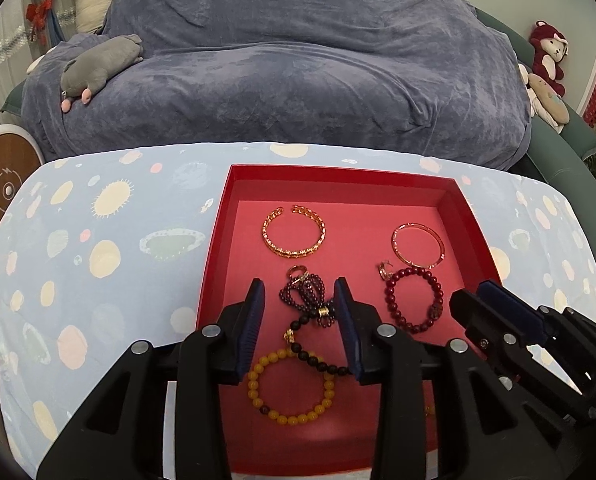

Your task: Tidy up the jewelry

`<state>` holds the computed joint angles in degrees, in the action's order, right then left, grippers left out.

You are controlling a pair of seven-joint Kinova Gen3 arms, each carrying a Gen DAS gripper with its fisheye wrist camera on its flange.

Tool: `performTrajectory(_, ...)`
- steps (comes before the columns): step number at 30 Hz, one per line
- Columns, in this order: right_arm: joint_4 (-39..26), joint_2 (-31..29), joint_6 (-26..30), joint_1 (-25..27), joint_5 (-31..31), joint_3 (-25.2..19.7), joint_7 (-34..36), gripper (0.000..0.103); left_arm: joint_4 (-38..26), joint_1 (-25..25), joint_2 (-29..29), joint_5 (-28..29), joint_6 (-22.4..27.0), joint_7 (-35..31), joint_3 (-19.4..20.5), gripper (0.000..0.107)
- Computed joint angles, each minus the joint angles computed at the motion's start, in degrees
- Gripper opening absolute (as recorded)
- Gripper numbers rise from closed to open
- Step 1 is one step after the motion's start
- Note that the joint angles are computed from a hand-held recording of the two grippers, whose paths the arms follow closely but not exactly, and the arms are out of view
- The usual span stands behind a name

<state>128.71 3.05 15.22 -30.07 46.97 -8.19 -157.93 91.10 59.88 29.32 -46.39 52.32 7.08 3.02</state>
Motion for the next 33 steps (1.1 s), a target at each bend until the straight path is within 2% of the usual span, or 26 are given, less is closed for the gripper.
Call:
performTrajectory(4,2.3,-3.2,2.3,-0.4,1.0,-2.2,-3.8,0.021,-0.4,2.7,-0.2,-0.3,3.8,1.6,0.5,0.043)
performTrajectory(7,3.9,-5.5,3.9,0.8,0.6,-4.9,-5.9,0.027,-0.2,4.2,-0.6,-0.3,5.6,3.4,1.4,0.043)
performTrajectory(12,6.3,-8.3,5.0,2.9,-1.6,-8.9,-7.0,0.027,-0.3,5.7,-0.7,0.3,8.3,5.1,2.9,0.044)
performTrajectory(16,7.6,-9.5,5.5,4.1,-2.8,-11.3,-8.1,0.028,-0.9,7.3,0.0,0.5,11.3,6.9,3.4,0.053)
performTrajectory(23,9.5,-10.7,6.5,5.7,-3.3,-14.3,-10.7,0.044,-0.5,8.4,0.4,1.4,13.7,9.9,4.1,0.064)
performTrajectory(33,11.8,-12.0,7.5,6.2,-0.4,-16.9,-16.6,0.058,-0.4,9.6,1.0,2.2,16.6,12.3,4.7,0.078)
